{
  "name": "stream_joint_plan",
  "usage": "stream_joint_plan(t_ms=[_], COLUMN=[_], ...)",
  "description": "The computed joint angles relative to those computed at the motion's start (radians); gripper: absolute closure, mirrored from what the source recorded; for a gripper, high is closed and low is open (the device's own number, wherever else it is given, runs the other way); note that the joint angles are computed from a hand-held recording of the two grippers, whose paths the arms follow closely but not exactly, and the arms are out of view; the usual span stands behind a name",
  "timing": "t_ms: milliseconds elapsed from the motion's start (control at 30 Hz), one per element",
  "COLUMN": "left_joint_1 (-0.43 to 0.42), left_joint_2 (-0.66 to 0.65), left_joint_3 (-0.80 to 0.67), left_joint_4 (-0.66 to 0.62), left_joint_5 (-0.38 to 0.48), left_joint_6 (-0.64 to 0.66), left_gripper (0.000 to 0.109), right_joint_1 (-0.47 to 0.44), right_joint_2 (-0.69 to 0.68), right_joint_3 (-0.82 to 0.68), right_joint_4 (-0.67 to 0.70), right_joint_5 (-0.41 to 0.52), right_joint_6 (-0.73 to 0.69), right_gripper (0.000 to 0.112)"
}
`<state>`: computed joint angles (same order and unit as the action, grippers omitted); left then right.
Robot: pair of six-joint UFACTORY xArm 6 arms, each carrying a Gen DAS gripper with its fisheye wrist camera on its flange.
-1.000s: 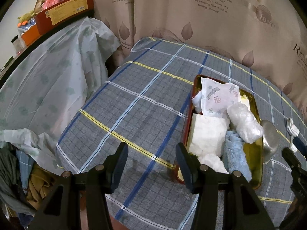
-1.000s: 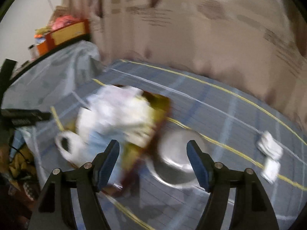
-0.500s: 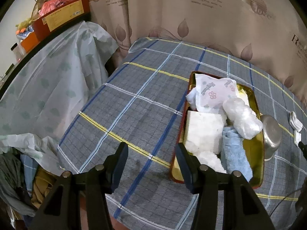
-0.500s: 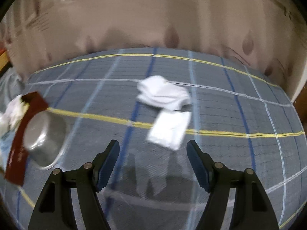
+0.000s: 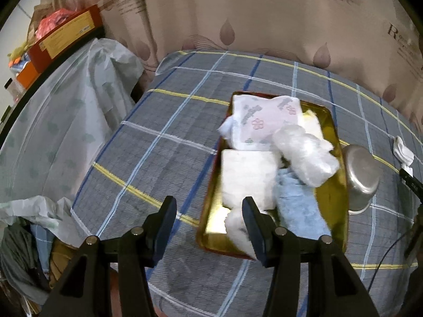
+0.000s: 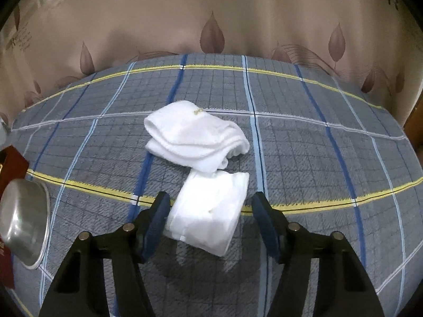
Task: Organize soft objects
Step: 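Move the right tool to the folded white sock and grasp it, then grasp the rolled white sock with the left tool while the right tool holds its sock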
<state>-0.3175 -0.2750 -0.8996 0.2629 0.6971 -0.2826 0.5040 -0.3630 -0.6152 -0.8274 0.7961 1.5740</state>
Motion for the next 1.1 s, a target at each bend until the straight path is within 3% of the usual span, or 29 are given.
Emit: stream_joint_plan(t_ms=[200, 300, 533, 767, 1000, 1100], left_joint_1=[-0.072, -0.115, -0.224, -0.349, -0.443, -0.474], left_joint_2=[0.031, 0.048, 0.117, 0.254, 0.476, 0.585], left_joint_3=[-0.034, -0.05, -0.119, -0.261, -0.514, -0.649], left_joint_4=[-0.012, -0.028, -0.102, -0.231, -0.396, -0.411], left_joint_5=[0.007, 0.003, -0.005, 0.008, 0.058, 0.086], left_joint_6=[0.01, 0.025, 0.08, 0.164, 0.242, 0.231], left_gripper=[0.056, 0.056, 0.056, 0.056, 0.053, 0.052], right_joint_1=[0.023, 0.035, 0.073, 0.119, 0.162, 0.159], right_joint_2=[-0.032, -0.059, -0.208, -0.481, -0.794, -0.937], right_joint_3=[0.024, 0.042, 0.147, 0.305, 0.441, 0.497], right_joint_4=[-0.02, -0.021, 0.005, 0.062, 0.109, 0.124], right_joint_5=[0.022, 0.032, 0.096, 0.271, 0.495, 0.529], right_joint_6=[-0.002, -0.015, -0.008, -0.005, 0.004, -0.011], right_gripper=[0.086, 0.094, 0.095, 0.096, 0.095, 0.095])
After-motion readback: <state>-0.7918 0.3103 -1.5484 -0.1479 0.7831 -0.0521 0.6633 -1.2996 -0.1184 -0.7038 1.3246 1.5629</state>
